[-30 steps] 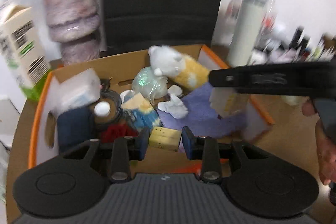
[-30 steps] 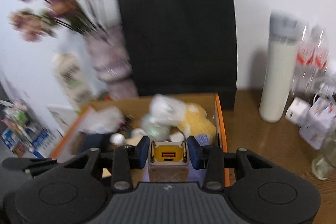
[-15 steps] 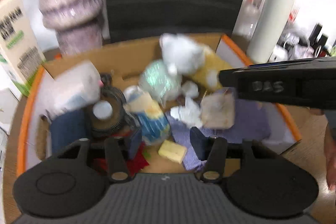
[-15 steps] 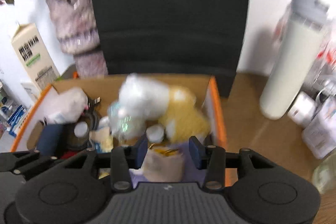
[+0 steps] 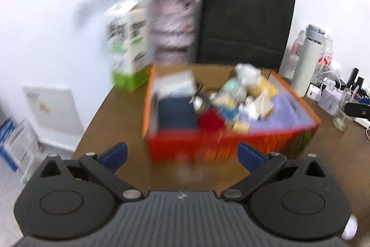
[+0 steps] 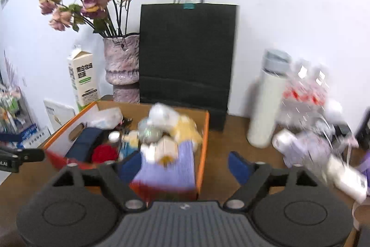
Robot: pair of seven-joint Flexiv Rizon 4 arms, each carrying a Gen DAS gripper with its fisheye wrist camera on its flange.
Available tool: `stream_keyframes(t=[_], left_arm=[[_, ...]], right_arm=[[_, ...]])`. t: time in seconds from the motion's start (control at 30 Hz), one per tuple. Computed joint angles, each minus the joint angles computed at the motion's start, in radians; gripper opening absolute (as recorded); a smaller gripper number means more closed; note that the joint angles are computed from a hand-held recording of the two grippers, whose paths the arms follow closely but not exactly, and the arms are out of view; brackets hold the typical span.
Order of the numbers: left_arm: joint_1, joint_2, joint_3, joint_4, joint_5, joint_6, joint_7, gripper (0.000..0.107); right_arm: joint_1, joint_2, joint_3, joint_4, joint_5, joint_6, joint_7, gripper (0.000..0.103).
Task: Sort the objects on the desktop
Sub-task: 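Grasp the white jar lid with the right tool while the left tool grasps the black cable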
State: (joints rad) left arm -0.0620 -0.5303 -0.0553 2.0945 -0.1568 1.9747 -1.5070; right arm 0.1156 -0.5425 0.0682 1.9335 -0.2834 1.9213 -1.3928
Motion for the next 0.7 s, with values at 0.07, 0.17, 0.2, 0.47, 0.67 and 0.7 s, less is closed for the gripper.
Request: stream_keyframes(t=[0.07, 0.17, 0.2, 0.47, 0.67, 0.7], left_arm=[[0.017, 0.007, -0.01, 0.09, 0.04, 0.082, -0.024, 0.103], [-0.075, 0.005, 0.049, 0.202, -0.037, 0.173, -0.061, 0.103], [-0.096, 0.007, 0.055, 0.229, -0.058, 0.187, -0.069, 0.103], [-0.193, -0.015, 0.07, 0.321, -0.079, 0.372, 0.043, 0.103], [-0.183, -0.079, 0.022, 0.175, -0.059, 0.293, 0.109, 0.103], [-0.194, -0.092, 0.023, 0.143, -0.075, 0.268, 0.126, 0.103]], right_arm=[[0.012, 0.028, -0.004, 0.097, 0.055, 0.055, 0.013, 0.084], [0.02, 0.038, 0.006, 0.208, 0.085, 0.141, 0.003, 0.084], [0.048, 0.04, -0.011, 0.247, 0.121, 0.182, -0.012, 0.085], [0.189, 0.039, -0.077, 0.475, 0.289, 0.368, -0.223, 0.085], [0.153, 0.029, -0.04, 0.51, 0.322, 0.397, -0.244, 0.079], [0.154, 0.024, -0.042, 0.507, 0.331, 0.398, -0.243, 0.079]])
